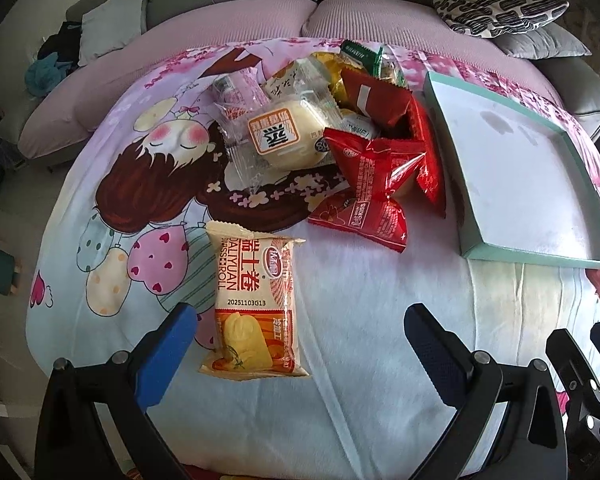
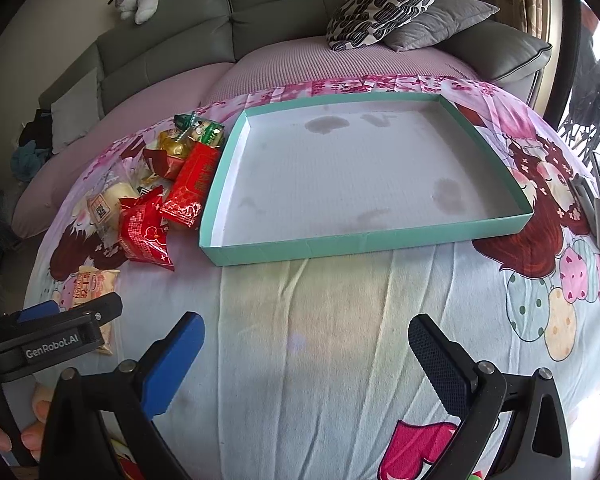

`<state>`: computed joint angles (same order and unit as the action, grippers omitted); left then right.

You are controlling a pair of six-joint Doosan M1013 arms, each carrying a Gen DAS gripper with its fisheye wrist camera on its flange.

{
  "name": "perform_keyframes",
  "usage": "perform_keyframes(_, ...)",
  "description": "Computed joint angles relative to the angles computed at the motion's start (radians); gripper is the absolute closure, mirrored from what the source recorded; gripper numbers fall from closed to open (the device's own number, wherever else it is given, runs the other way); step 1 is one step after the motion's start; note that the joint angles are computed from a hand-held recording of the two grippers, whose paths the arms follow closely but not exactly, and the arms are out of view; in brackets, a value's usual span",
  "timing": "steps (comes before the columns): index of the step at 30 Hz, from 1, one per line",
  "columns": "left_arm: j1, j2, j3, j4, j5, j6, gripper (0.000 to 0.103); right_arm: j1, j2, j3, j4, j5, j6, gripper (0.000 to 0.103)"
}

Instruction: Organize snacks

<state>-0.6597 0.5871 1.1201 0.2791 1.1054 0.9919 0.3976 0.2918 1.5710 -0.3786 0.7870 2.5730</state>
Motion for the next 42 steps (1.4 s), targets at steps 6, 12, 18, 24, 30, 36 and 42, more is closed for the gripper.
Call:
perform_keyframes(6, -0.008, -0.008, 0.01, 0.025, -0.016, -0.003, 0.0, 0.002, -0.001, 0.001, -0.009, 0.001, 0.002, 0.0)
perform_keyframes(12, -0.011, -0.014, 0.017, 0.037, -0.029, 0.0, 0.0, 0.003, -0.003, 0.003, -0.014, 0.0, 0.007, 0.0)
perform_keyframes(18, -0.012, -0.017, 0.022, 0.041, -0.034, -0.001, 0.0, 0.005, -0.003, 0.003, -0.018, 0.001, 0.006, 0.0)
perform_keyframes(24, -0.011, -0.018, 0.023, 0.039, -0.037, -0.001, 0.0, 0.004, -0.003, 0.003, -0.013, 0.003, 0.005, 0.0)
perform_keyframes(30, -0.011, -0.018, 0.023, 0.04, -0.037, -0.001, 0.0, 0.004, -0.002, 0.003, -0.013, 0.004, 0.006, 0.0)
perform_keyframes(36, -0.012, -0.017, 0.02, 0.042, -0.034, -0.001, 0.0, 0.004, -0.003, 0.003, -0.013, 0.005, 0.007, 0.0)
perform_keyframes(42, -0.012, -0.016, 0.019, 0.042, -0.034, -0.004, 0.0, 0.003, -0.002, 0.002, -0.007, 0.006, 0.006, 0.0)
